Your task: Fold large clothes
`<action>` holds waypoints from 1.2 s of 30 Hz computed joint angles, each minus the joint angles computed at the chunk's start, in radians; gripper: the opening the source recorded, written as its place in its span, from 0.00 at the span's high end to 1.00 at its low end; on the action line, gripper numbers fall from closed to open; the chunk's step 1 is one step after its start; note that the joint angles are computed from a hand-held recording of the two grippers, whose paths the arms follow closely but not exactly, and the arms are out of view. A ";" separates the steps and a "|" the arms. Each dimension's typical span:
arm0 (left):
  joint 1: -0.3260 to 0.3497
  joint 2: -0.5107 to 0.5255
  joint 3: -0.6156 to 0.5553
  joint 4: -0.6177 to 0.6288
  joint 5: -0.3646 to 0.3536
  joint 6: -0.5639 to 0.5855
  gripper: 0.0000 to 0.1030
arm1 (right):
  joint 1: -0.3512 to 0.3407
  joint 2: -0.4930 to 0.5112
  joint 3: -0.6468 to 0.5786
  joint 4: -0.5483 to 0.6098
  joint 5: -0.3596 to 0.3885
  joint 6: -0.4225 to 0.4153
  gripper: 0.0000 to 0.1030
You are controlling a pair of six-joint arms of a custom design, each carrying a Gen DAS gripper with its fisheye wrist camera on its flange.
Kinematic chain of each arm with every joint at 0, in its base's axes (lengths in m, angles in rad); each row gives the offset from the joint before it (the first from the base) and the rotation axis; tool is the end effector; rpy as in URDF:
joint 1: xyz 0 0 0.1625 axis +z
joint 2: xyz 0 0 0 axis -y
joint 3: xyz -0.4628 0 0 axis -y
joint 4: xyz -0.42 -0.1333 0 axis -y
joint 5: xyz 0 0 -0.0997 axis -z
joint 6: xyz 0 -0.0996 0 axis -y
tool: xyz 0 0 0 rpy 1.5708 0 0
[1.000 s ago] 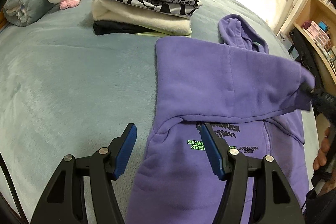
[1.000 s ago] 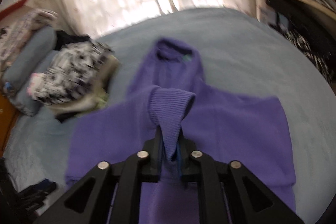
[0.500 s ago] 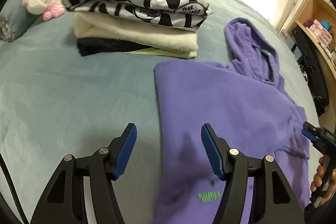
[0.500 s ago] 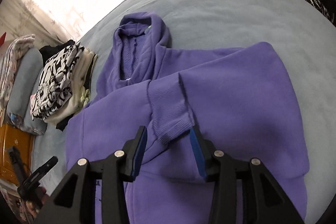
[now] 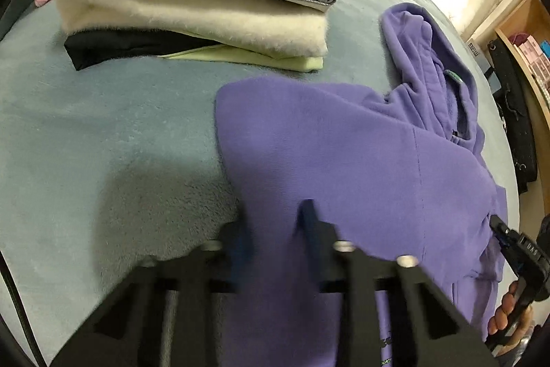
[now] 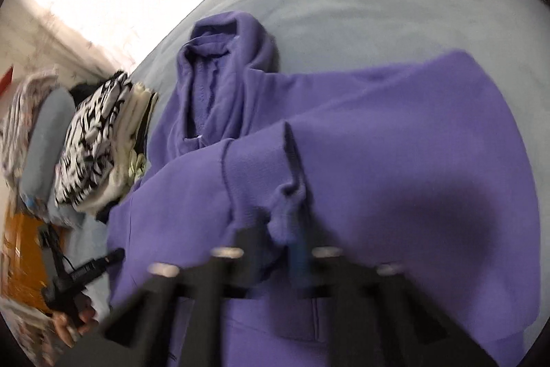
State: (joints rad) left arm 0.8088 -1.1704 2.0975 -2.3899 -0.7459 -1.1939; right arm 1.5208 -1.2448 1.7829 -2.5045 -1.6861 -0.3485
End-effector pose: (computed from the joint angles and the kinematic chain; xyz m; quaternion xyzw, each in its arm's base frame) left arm -0.2126 -0.5218 0.1748 -0.1749 0.8982 -0.3043 0.2646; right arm 0.0898 -0.6443 0.3328 0.1344 -0.9697 0.1811 0.0942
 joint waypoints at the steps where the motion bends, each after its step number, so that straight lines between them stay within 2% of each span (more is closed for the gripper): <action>1: -0.001 -0.007 0.010 -0.031 -0.002 0.011 0.85 | 0.004 -0.008 0.009 -0.012 -0.001 -0.008 0.92; 6: -0.018 -0.023 0.039 -0.090 0.020 0.094 0.86 | 0.009 -0.081 0.056 -0.018 0.031 -0.014 0.92; 8: -0.011 -0.019 0.037 -0.082 0.012 0.110 0.86 | 0.012 -0.074 0.070 -0.043 -0.026 -0.041 0.92; 10: -0.002 -0.005 0.032 -0.083 0.014 0.148 0.85 | 0.008 -0.047 0.057 -0.009 -0.085 -0.035 0.91; 12: -0.015 0.007 0.023 -0.042 0.050 0.160 0.82 | 0.003 -0.043 0.058 -0.003 -0.089 -0.036 0.90; 13: -0.027 0.009 0.016 0.004 0.077 0.152 0.78 | 0.010 -0.049 0.061 -0.011 -0.100 -0.033 0.84; 15: -0.057 0.014 0.000 0.126 0.145 0.116 0.76 | 0.035 -0.057 0.076 -0.065 -0.157 -0.043 0.77; 17: -0.083 0.009 -0.009 0.211 0.182 0.084 0.76 | 0.054 -0.067 0.098 -0.127 -0.186 -0.067 0.76; 20: -0.114 -0.009 -0.004 0.189 0.189 0.086 0.76 | 0.076 -0.082 0.128 -0.187 -0.184 -0.104 0.76; 23: -0.125 -0.013 -0.038 0.248 0.146 0.021 0.76 | 0.100 -0.079 0.140 -0.186 -0.149 -0.120 0.76; 26: -0.129 0.018 -0.045 0.151 0.123 0.045 0.76 | 0.127 -0.050 0.135 -0.170 -0.131 -0.108 0.76; 28: -0.127 0.062 -0.058 0.073 0.119 0.090 0.75 | 0.139 -0.029 0.131 -0.153 -0.092 -0.097 0.76; 30: -0.125 0.107 -0.081 0.048 0.115 0.106 0.74 | 0.152 -0.009 0.133 -0.155 -0.055 -0.102 0.76; 34: -0.097 0.180 -0.101 -0.066 0.064 0.138 0.74 | 0.175 0.040 0.129 -0.178 -0.038 -0.127 0.76; 36: -0.087 0.206 -0.110 -0.058 0.078 0.121 0.74 | 0.173 0.068 0.124 -0.202 -0.042 -0.151 0.76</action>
State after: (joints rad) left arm 0.7221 -0.9639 1.9875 -2.4480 -0.6674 -1.0728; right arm 1.6936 -1.1764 1.9069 -2.7063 -1.7279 -0.4997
